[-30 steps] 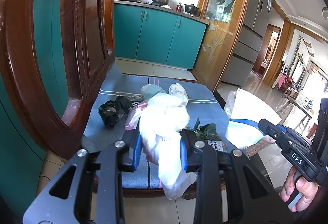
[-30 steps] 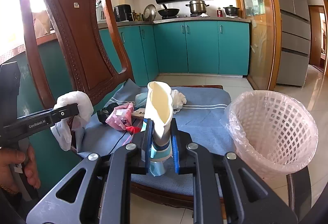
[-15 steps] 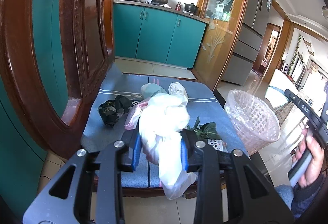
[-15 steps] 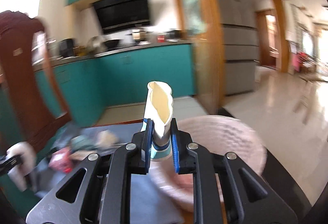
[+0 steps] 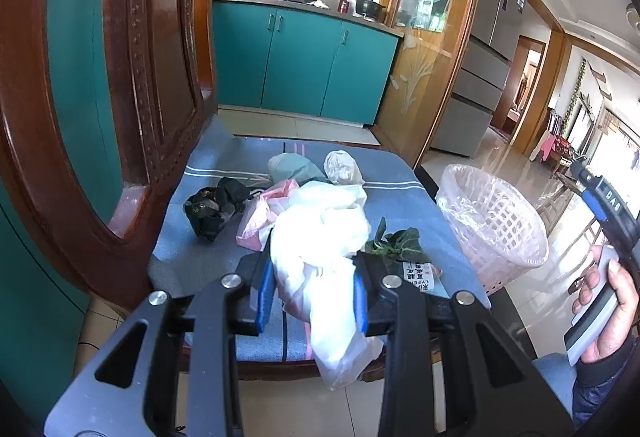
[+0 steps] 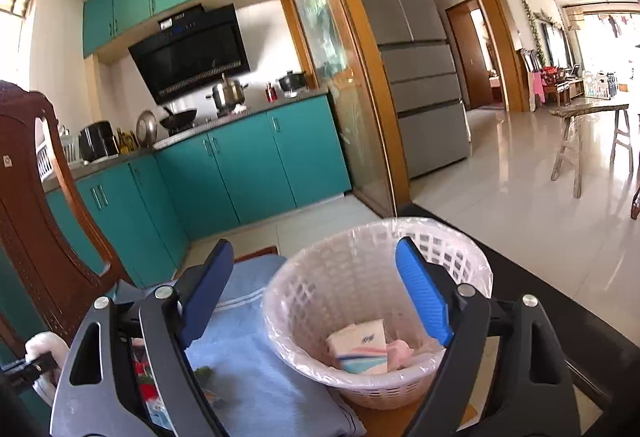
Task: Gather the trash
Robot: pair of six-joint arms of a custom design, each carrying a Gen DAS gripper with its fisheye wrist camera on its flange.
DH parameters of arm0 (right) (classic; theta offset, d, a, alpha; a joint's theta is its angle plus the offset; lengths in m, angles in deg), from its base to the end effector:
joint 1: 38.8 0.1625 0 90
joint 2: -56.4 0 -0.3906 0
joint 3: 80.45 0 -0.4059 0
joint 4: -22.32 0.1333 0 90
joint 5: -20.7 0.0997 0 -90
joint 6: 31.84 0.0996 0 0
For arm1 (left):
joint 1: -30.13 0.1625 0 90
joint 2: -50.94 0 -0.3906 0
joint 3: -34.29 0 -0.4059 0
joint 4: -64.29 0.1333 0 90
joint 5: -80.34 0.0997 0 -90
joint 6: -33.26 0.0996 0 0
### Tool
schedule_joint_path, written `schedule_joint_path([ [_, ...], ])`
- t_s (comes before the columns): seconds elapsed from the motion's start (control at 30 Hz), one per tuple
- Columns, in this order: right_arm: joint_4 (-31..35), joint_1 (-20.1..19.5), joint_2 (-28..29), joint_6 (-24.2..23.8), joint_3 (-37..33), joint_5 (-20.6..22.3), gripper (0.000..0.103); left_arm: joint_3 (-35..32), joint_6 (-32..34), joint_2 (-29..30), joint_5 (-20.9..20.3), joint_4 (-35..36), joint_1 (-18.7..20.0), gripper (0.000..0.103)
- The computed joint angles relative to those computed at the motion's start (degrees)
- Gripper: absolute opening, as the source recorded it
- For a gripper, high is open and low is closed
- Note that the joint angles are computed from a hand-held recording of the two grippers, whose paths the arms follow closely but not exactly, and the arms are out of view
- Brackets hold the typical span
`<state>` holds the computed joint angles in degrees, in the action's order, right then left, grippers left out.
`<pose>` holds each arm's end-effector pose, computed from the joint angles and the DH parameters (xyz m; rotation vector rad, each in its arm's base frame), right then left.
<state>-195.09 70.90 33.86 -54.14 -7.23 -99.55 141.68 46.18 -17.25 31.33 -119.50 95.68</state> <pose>0.3225 -0.6542 0.0755 0.3324 -2.1170 1.6455 -0.0587 -0.6090 0.3063 0.3093 2.2678 -1.2382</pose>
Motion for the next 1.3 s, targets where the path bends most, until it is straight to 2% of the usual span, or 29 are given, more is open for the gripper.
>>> schedule_joint_path([
  [0.13, -5.42, 0.27, 0.38, -1.17, 0.13, -0.28, 0.088, 0.06, 0.68, 0.41, -1.08, 0.86, -0.23, 0.032],
  [0.2, -5.59, 0.01, -0.14, 0.12, 0.77, -0.23, 0.088, -0.19, 0.79, 0.89, -1.11, 1.42, -0.45, 0.032],
  [0.27, -6.61, -0.43, -1.15, 1.94, 2.30, 0.01, 0.088, -1.41, -0.83, 1.48, -3.16, 4.71, -0.50, 0.032],
  [0.37, -11.32, -1.12, -1.98, 3.51, 3.93, 0.91, 0.088, -4.28, -1.35, 4.20, -4.74, 8.16, -1.65, 0.032],
  [0.5, -15.42, -1.96, -2.66, 5.51, 5.43, 0.82, 0.089, -11.36, -0.45, 11.00, -8.77, 11.58, -3.39, 0.032],
  [0.6, -17.80, -2.44, -3.44, 6.49, 6.65, 0.88, 0.089, -21.92, -0.30, 19.02, -13.88, 15.85, -4.77, 0.032],
  [0.67, -18.78, -2.48, -3.62, 6.41, 6.85, 0.89, 0.089, -28.96, -0.09, 23.64, -18.02, 20.13, -5.07, 0.036],
  [0.7, -19.15, -2.56, -3.70, 6.24, 6.92, 0.90, 0.089, -32.95, -0.17, 26.06, -20.24, 23.31, -5.06, 0.044],
  [0.73, -19.18, -2.60, -3.72, 6.09, 6.83, 0.90, 0.089, -37.51, -0.67, 28.99, -20.28, 26.93, -5.35, 0.069],
  [0.8, -19.02, -2.68, -3.89, 5.74, 6.94, 0.76, 0.089, -42.32, -1.84, 32.55, -15.13, 30.08, -6.10, 0.090],
  [0.83, -18.86, -2.76, -4.02, 5.90, 7.12, 0.75, 0.089, -42.02, -1.78, 32.95, -12.62, 28.05, -6.40, 0.090],
  [0.9, -17.94, -3.00, -4.46, 6.63, 7.57, 1.13, 0.089, -38.76, -0.91, 30.99, -12.68, 24.75, -6.18, 0.090],
  [0.97, -17.19, -3.12, -4.53, 7.00, 7.63, 1.46, 0.089, -32.84, -0.36, 26.67, -13.40, 20.86, -5.52, 0.092],
  [1.07, -15.04, -2.96, -4.45, 6.98, 7.48, 2.10, 0.089, -25.01, 0.60, 20.27, -11.39, 16.17, -4.93, 0.095],
  [1.2, -10.28, -1.97, -3.69, 4.13, 6.37, 2.63, 0.089, -14.37, 2.17, 11.43, -5.11, 9.35, -4.19, 0.098],
  [1.3, -6.99, -0.99, -2.84, 2.07, 5.34, 2.52, 0.089, -8.00, 3.26, 6.55, 1.20, 2.85, -3.57, 0.099],
])
